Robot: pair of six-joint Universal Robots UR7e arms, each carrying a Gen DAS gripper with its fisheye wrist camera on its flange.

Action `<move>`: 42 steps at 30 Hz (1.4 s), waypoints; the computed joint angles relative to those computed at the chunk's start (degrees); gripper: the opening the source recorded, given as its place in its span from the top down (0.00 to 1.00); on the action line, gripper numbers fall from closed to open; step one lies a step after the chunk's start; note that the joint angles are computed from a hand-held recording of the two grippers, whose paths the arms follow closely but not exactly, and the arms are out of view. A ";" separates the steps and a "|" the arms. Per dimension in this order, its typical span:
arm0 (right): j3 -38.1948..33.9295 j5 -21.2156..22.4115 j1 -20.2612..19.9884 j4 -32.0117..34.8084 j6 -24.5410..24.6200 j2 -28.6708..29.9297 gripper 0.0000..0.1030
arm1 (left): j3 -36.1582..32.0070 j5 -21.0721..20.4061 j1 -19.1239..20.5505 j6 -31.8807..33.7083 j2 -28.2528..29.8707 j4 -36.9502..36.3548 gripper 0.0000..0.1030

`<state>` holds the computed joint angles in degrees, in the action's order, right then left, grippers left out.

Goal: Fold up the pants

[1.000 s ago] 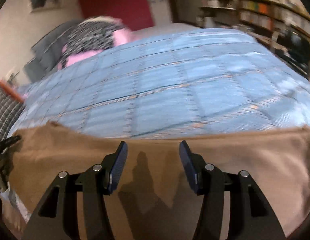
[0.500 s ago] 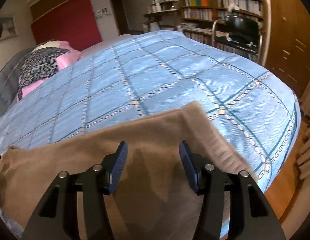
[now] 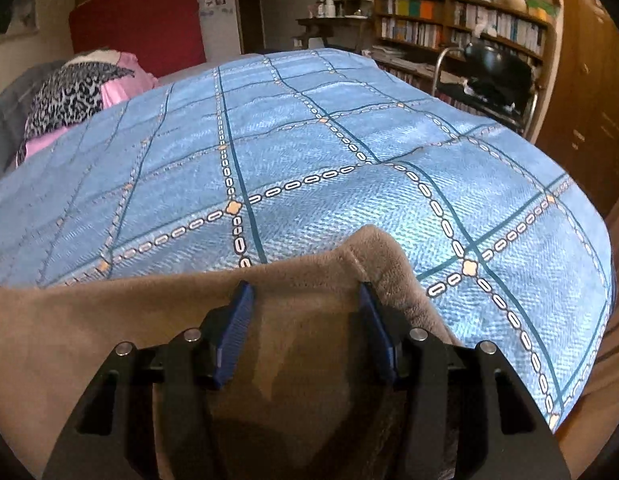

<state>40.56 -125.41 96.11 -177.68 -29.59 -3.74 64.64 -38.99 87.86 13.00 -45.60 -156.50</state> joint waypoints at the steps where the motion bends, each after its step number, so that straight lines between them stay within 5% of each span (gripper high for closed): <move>1: -0.47 -0.24 0.04 -0.24 -0.39 0.39 0.47 | 0.01 0.71 -0.16 0.61 0.27 -0.56 0.41; 5: 4.09 1.06 0.00 -1.67 0.86 -2.24 0.46 | 0.51 1.06 -0.36 0.86 -0.05 -0.78 0.41; 11: 26.13 10.30 -0.99 -15.13 6.23 -14.47 0.42 | 1.77 2.59 -1.28 1.20 -0.81 -1.59 0.38; 19: 43.43 11.62 -4.57 -24.20 14.58 -23.68 0.42 | 7.84 -1.42 -4.32 -0.46 -4.61 -6.38 0.36; 31: 45.06 29.39 -10.67 -18.08 27.24 -25.04 0.39 | 15.36 -7.35 -10.24 0.90 -7.66 -6.01 0.32; 38: 42.23 29.07 -10.44 -17.83 28.18 -22.89 0.41 | 17.48 -10.65 -12.14 1.72 -7.83 -4.16 0.32; 42: 40.92 25.51 -9.50 -16.91 27.96 -22.32 0.66 | 18.01 -12.90 -12.31 -0.53 -7.76 -0.33 0.32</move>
